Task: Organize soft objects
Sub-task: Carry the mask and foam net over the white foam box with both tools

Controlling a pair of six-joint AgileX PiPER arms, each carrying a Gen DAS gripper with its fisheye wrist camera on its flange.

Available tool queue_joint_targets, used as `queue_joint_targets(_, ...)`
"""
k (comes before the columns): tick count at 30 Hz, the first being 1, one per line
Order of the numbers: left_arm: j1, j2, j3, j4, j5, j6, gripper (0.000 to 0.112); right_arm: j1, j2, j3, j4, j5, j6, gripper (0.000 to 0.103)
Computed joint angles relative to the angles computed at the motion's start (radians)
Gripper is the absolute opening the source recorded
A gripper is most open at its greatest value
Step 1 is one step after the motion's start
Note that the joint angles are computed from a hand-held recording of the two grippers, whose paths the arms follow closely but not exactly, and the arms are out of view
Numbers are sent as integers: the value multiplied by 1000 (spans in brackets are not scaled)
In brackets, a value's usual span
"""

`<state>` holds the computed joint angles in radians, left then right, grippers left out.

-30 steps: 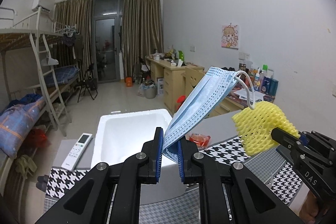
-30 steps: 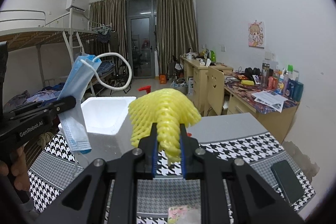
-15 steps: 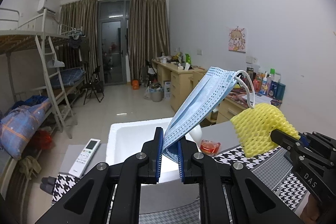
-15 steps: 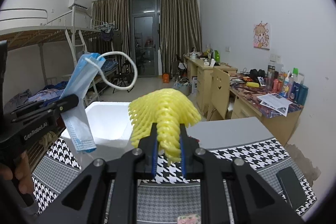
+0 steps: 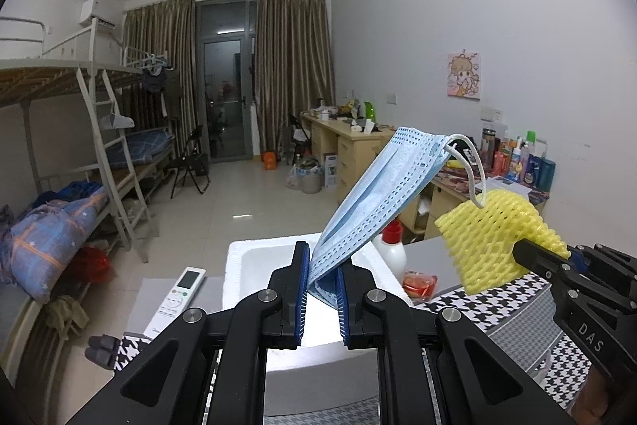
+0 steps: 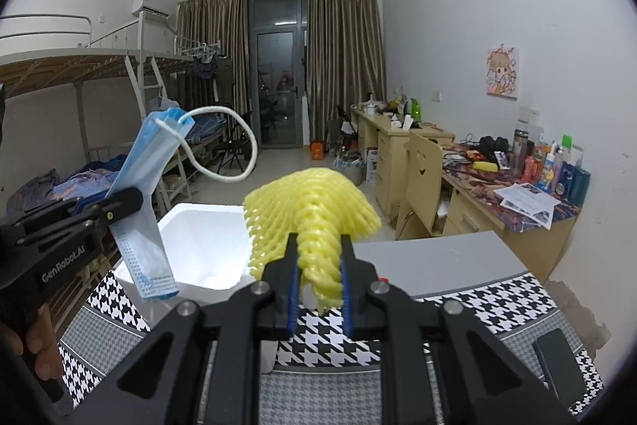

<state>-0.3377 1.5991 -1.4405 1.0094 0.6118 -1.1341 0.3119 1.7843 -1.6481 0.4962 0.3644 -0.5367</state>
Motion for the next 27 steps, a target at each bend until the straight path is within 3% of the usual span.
queue_joint_targets(12, 24, 73, -78, -22, 59, 19, 14, 36, 50, -90, -45, 39, 4, 20)
queue_joint_targets(27, 93, 194, -210, -173, 88, 153, 14, 57, 107, -167, -122, 74, 68, 20)
